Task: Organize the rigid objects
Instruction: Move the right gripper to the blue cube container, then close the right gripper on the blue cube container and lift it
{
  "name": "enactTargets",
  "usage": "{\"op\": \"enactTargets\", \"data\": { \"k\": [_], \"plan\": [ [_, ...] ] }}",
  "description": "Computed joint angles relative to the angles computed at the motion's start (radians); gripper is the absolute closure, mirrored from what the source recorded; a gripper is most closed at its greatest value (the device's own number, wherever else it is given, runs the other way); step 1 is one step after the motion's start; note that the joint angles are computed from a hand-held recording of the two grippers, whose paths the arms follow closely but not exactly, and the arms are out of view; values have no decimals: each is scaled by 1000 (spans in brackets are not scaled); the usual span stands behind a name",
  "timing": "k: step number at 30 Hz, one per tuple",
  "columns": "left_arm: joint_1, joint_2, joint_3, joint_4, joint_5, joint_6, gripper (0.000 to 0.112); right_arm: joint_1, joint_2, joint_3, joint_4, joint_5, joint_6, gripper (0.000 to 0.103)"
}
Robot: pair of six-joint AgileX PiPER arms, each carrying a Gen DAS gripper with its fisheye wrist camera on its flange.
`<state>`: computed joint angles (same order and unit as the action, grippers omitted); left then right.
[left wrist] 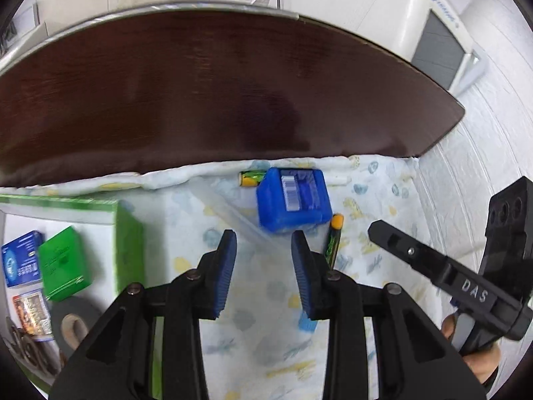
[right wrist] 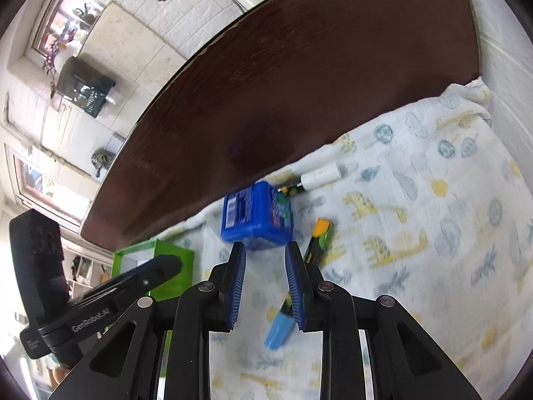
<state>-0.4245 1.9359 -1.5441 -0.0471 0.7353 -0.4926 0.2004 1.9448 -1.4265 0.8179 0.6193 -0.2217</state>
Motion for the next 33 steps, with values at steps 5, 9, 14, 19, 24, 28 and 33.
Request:
{"op": "enactTargets", "data": {
  "k": [5, 9, 14, 19, 24, 28, 33],
  "plan": [
    [22, 116, -143, -44, 61, 9, 86, -26, 110, -114, 78, 72, -43, 77],
    [46, 134, -154, -109, 43, 49, 87, -32, 171, -174, 129, 98, -72, 77],
    [60, 177, -202, -218, 51, 134, 86, -33, 261, -271, 143, 155, -52, 77],
    [46, 165, -180, -204, 21, 112, 89, -29, 282, -280, 188, 157, -84, 74],
    [16, 86, -116, -152, -12, 92, 89, -8, 226, -224, 177, 135, -89, 74],
    [-18, -3, -56, -103, -14, 65, 89, 12, 131, -126, 217, 99, -143, 74],
    [-82, -163, 141, -80, -86, 27, 89, 57, -30, 34, 197, 45, -156, 74]
  ]
}}
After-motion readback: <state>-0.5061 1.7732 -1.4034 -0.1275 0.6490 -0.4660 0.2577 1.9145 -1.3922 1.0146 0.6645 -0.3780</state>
